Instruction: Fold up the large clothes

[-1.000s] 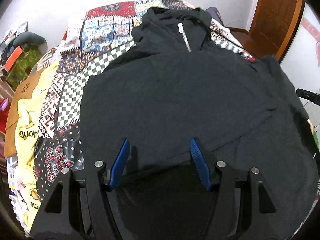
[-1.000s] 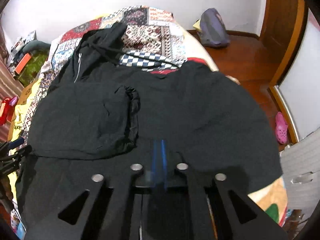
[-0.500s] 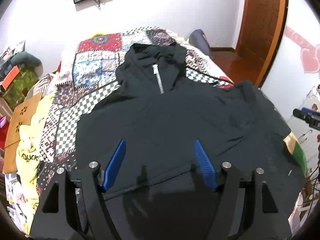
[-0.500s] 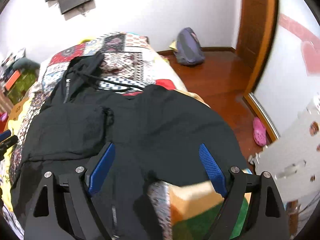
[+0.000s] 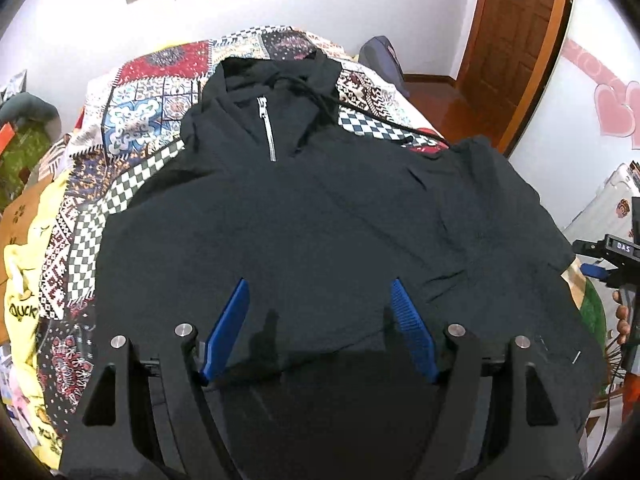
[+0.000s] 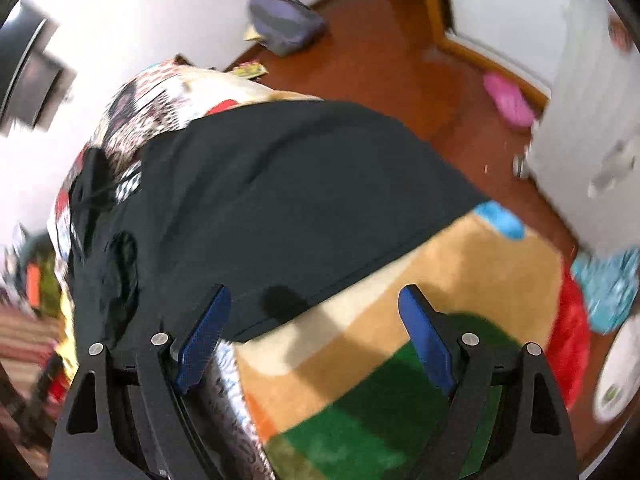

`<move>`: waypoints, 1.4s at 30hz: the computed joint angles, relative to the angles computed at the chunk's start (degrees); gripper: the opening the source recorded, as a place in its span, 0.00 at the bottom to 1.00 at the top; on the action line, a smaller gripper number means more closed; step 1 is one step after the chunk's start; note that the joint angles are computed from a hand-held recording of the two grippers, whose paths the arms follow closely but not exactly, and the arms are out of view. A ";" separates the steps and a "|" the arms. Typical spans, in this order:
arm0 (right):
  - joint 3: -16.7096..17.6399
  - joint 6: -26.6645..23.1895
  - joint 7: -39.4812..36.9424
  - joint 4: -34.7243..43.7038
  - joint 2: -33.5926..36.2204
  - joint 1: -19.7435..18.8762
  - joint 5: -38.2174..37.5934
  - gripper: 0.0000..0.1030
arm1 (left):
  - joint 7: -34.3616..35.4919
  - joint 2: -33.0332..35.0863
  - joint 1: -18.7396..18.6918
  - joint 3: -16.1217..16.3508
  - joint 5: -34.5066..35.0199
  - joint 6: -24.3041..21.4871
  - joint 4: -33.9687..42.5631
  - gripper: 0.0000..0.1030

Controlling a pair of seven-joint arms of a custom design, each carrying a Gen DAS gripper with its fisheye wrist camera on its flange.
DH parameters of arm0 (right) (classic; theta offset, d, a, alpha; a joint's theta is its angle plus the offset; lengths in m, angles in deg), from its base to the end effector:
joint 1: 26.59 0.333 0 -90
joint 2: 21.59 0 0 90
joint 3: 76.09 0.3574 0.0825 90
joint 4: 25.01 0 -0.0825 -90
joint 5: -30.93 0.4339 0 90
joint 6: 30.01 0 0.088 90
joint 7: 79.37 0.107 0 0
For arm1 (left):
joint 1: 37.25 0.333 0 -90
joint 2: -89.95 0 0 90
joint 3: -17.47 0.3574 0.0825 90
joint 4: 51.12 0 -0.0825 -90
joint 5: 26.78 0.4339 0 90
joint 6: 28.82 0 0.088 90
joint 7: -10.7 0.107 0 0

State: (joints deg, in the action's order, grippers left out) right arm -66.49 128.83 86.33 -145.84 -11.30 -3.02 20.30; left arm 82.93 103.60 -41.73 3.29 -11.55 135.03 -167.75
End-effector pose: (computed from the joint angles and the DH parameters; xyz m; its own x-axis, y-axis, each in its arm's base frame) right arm 0.5443 0.3611 0.3942 -0.4683 -0.7780 -0.4188 -0.7788 0.5873 -0.2202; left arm 0.6422 -0.2227 0.4068 -0.2305 -0.9727 0.0283 -0.8065 0.1747 -0.5649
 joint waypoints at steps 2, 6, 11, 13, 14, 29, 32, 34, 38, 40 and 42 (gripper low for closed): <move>-0.29 2.34 1.17 -0.89 0.40 -0.26 0.48 0.81 | -0.33 0.49 -0.16 0.17 0.28 -0.30 0.43 0.70; -2.51 4.94 7.16 -0.11 2.55 0.31 -3.45 0.83 | -1.02 0.90 -0.22 0.31 0.58 -0.39 0.93 0.70; -4.21 -3.63 11.38 5.16 4.98 1.47 -9.71 0.56 | -2.45 0.57 -0.54 0.98 2.10 0.01 0.85 0.70; -4.21 -6.68 12.19 7.02 5.50 1.66 -11.19 0.37 | -3.15 0.10 -0.69 1.33 3.04 0.43 0.45 0.70; -4.16 -7.69 12.15 7.51 5.38 1.65 -11.90 0.20 | -3.47 -0.11 -0.77 1.50 3.53 0.53 0.32 0.70; -3.28 -12.02 6.72 24.35 5.38 8.72 -35.93 0.08 | -6.63 -6.44 0.14 3.45 7.18 4.91 -5.38 0.70; -2.50 -9.44 0.95 27.96 7.60 9.74 -34.95 0.07 | -6.30 -7.61 0.62 3.70 6.73 5.47 -6.71 0.70; -1.62 -7.93 -4.30 30.55 9.85 10.32 -32.37 0.07 | -6.15 -8.41 0.90 4.01 6.60 5.69 -7.70 0.70; 1.24 -5.82 -14.95 35.18 15.49 10.08 -22.92 0.07 | -4.99 -9.61 1.48 4.25 4.72 5.89 -9.51 0.70; 3.26 -7.38 -20.54 38.36 19.30 9.87 -17.67 0.07 | -3.83 -10.03 1.79 4.26 2.94 5.87 -10.30 0.70; 4.63 -9.37 -24.91 41.27 22.43 10.10 -13.53 0.07 | -3.05 -10.50 1.94 4.38 1.71 5.86 -11.14 0.70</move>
State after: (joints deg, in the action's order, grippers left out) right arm -61.86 119.45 61.42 -104.57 11.13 7.08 6.77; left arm 79.89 93.10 -39.79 7.67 -9.84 140.90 -178.89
